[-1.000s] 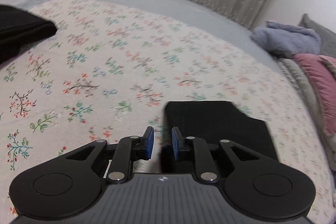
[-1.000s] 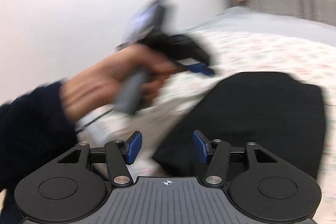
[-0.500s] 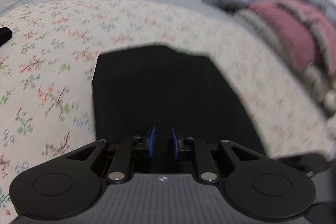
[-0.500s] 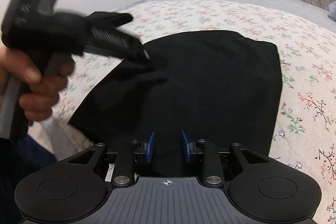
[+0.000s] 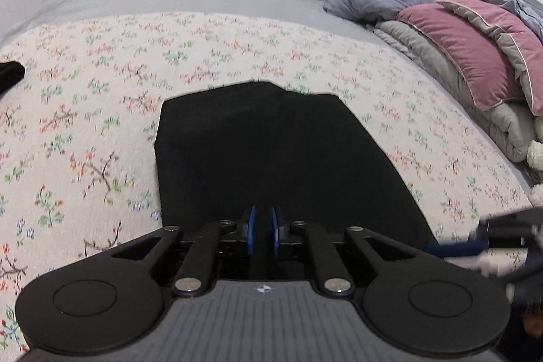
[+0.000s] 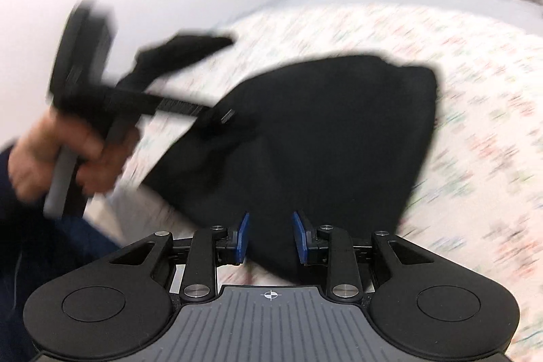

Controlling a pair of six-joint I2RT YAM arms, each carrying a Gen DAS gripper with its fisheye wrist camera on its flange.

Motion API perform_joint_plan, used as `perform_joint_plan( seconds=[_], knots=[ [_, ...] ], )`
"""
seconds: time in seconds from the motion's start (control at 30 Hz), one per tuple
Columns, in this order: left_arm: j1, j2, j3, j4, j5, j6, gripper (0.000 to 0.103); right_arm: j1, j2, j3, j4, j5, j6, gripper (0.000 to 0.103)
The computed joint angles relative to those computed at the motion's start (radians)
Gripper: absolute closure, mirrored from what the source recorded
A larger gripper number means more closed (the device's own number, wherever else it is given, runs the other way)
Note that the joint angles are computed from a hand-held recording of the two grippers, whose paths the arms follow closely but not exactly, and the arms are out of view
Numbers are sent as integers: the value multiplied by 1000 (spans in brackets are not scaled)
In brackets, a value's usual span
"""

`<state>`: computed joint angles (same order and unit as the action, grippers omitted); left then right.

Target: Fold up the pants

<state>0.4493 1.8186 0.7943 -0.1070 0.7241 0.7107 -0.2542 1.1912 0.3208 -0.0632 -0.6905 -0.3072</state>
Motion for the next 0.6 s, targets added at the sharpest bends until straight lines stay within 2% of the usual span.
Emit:
perform_joint_plan(
  seconds=[0.07, 0.13, 0.27, 0.33, 0.4, 0.5, 0.6],
  knots=[
    [-23, 6, 4, 22, -11, -45, 77, -69, 49, 30, 35, -17, 18, 75],
    [-49, 16, 2, 58, -41, -86, 77, -85, 113, 69, 83, 16, 57, 73],
    [-103, 39, 11, 72, -152, -101, 77, -62, 318, 167, 169, 61, 109, 74],
    [-111, 32, 15, 57, -169, -94, 77, -44, 417, 197, 213, 110, 143, 85],
    [-107, 42, 32, 35, -164, -94, 77, -62, 446, 199, 246, 100, 196, 92],
    [-103, 55, 47, 20, -160, -86, 77, -81, 440, 215, 216, 94, 172, 92],
    [-105, 56, 49, 16, -162, -83, 77, -50, 458, 240, 246, 112, 179, 91]
  ],
)
